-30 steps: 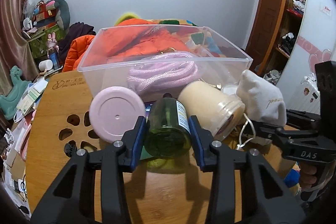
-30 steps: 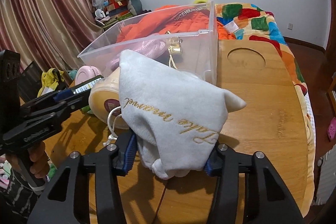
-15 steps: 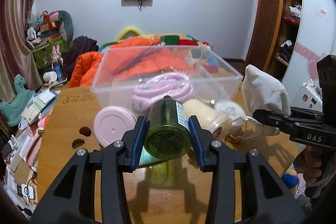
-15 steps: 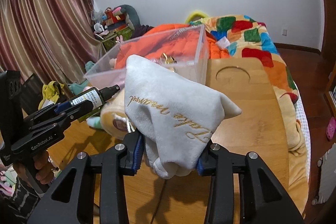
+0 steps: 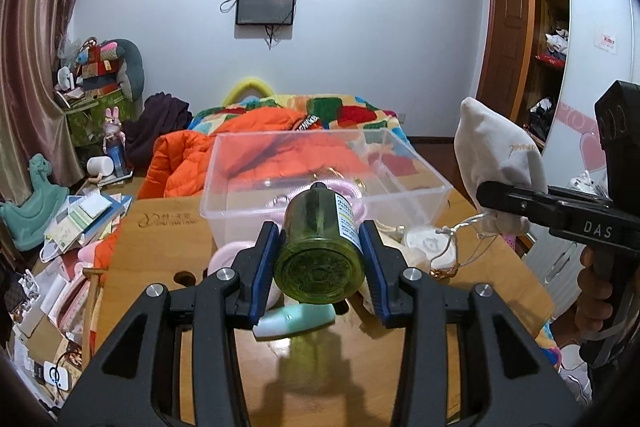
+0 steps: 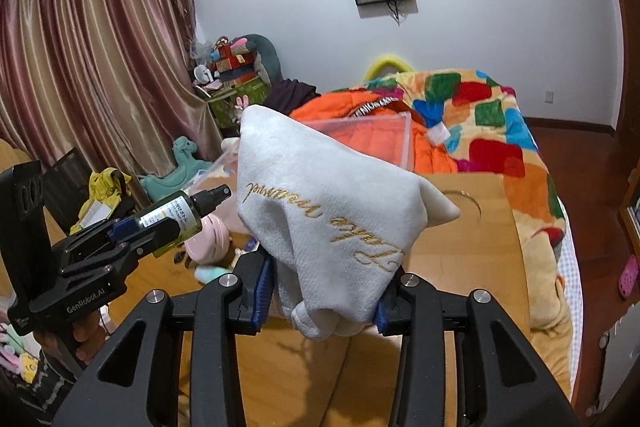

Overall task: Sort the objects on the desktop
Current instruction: 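Lift the green bottle with the left tool while the right tool carries the white bag to the box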

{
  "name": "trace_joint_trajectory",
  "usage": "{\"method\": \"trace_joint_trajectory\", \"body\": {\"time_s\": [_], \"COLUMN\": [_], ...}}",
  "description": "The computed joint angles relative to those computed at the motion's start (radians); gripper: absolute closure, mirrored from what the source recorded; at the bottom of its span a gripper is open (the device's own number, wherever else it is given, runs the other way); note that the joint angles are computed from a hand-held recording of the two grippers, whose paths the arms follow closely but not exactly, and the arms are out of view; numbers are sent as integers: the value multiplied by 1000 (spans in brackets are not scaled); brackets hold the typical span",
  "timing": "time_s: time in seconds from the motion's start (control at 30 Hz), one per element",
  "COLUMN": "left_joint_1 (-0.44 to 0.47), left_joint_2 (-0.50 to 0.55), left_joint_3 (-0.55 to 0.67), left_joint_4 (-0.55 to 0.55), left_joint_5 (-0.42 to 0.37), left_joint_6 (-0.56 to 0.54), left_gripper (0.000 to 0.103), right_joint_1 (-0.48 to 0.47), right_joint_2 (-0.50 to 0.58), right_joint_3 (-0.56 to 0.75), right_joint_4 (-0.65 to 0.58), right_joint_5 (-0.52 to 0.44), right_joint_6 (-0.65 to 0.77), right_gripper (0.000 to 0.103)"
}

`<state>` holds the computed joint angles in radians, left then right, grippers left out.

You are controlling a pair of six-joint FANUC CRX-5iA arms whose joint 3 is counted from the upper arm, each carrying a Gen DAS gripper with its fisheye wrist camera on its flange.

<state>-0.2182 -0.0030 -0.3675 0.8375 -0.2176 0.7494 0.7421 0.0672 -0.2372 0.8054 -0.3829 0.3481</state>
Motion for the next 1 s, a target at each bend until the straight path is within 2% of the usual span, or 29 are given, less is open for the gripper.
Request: {"method": "trace_joint_trajectory", "body": {"time_s": [0.3, 0.57, 0.7, 0.9, 1.0], "left_joint_1": [-15, 5, 28, 39, 55], "left_joint_2": [11, 51, 88, 136, 169], "left_joint_3": [-4, 44, 95, 146, 194], "left_joint_4": [188, 228, 162, 136, 47], "left_joint_5": [57, 52, 32, 14, -16], "left_joint_6": [-169, -194, -134, -127, -50], "left_gripper": [62, 62, 62, 62, 62], "right_joint_1": [-10, -23, -33, -51, -62], "right_joint_2": [38, 99, 137, 195, 227], "right_joint_3": [70, 166, 222, 306, 348], "right_joint_4": [21, -31, -77, -184, -239], "right_joint_5": [9, -1, -9, -46, -75], "right_joint_6": [20, 107, 163, 261, 308], "right_gripper": [68, 68, 68, 68, 68]}}
